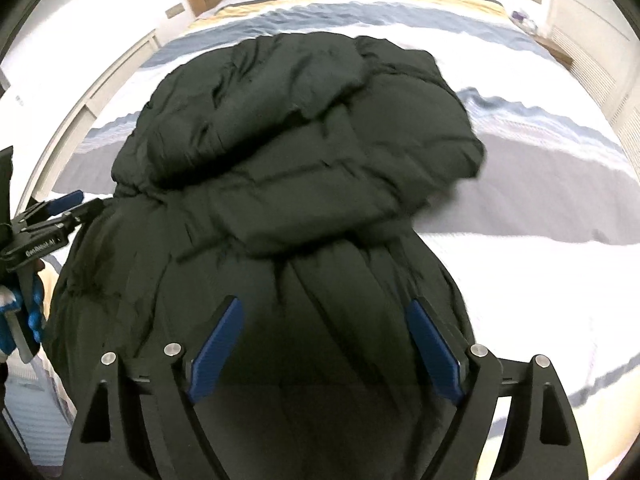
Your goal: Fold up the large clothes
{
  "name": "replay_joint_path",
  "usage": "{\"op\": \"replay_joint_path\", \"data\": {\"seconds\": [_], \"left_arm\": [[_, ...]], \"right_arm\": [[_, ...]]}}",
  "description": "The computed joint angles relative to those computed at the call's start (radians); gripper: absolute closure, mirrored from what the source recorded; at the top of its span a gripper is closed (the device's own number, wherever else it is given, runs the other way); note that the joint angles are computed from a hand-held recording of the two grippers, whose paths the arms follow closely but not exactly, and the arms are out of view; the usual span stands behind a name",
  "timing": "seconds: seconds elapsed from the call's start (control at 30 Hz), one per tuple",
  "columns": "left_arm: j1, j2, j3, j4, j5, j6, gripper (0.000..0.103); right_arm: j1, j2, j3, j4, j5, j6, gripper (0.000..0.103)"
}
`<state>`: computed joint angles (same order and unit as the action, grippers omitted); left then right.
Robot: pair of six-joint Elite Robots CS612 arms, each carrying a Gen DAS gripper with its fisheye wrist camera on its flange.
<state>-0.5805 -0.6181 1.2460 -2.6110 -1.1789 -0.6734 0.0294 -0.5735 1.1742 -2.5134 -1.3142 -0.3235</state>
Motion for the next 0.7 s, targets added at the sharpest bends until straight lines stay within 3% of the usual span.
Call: {"op": "replay_joint_path", "data": {"seconds": [0.3,0.7], "left_arm": [[-0.005,-0.046,0.083,-0.007,0.009,-0.048,0.03],[0.0,-0.092,0.168,-0.026,-0.002,-0.075,0.03]], "right_arm": [[-0.02,-0.043,0.077,-0.021,-0.052,0.042,0.009],[-0.032,-0.08,0.145,-0.037,-0.096,0.086,0.005]]}}
